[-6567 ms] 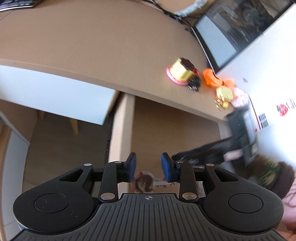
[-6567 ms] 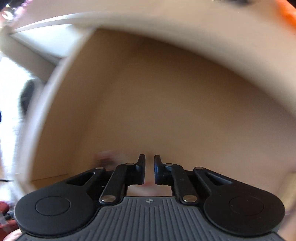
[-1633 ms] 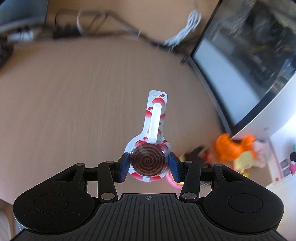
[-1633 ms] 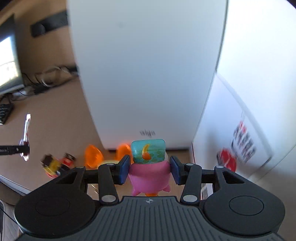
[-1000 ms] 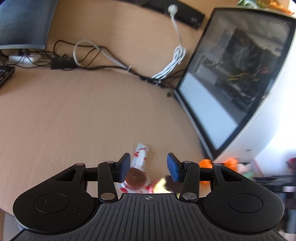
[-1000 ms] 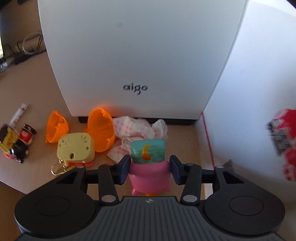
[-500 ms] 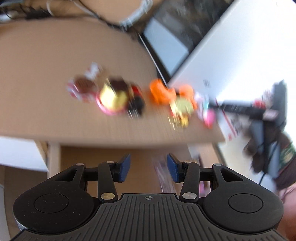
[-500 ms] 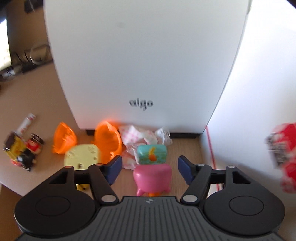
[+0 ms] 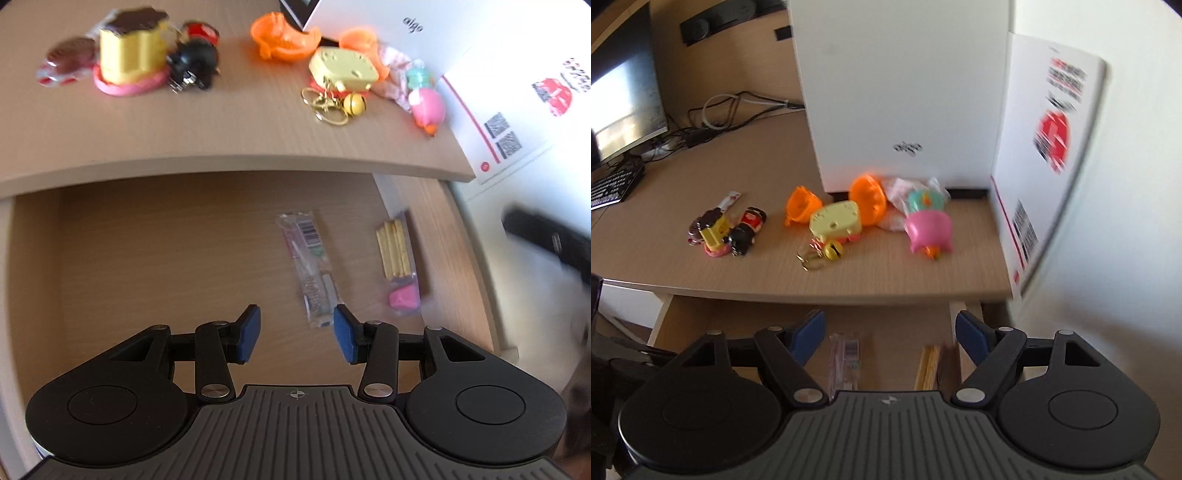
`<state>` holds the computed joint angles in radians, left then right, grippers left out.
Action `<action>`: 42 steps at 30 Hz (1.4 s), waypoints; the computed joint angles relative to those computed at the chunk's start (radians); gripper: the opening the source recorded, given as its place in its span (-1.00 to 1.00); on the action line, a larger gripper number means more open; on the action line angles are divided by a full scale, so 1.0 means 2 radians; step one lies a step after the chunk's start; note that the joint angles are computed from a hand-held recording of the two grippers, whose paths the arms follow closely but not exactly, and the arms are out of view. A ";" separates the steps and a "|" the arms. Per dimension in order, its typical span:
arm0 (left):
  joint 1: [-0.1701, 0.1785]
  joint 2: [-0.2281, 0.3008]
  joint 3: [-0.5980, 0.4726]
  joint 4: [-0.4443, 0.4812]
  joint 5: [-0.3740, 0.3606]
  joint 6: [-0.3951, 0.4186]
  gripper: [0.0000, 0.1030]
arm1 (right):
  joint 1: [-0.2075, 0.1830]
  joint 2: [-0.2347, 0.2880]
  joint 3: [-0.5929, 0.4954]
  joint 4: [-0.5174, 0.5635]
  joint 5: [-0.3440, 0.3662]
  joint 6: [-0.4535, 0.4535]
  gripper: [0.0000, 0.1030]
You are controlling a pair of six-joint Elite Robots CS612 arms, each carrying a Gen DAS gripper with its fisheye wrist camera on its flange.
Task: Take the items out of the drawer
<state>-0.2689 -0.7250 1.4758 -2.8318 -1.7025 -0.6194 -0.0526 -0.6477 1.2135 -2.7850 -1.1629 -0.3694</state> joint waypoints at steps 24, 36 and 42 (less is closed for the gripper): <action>-0.027 0.060 -0.084 0.075 0.045 -0.003 -0.08 | -0.007 -0.002 0.027 0.039 -0.057 -0.118 0.54; -0.038 0.068 -0.085 0.083 0.068 0.047 -0.19 | -0.008 0.001 0.025 0.037 -0.055 -0.121 0.54; -0.022 0.043 -0.050 0.061 0.039 0.039 -0.73 | -0.004 0.004 0.019 0.051 -0.066 -0.130 0.45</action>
<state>-0.3138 -0.6392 1.3766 -2.7102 -1.6248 -0.5410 -0.0613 -0.6401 1.2520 -2.6840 -1.2939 -0.6296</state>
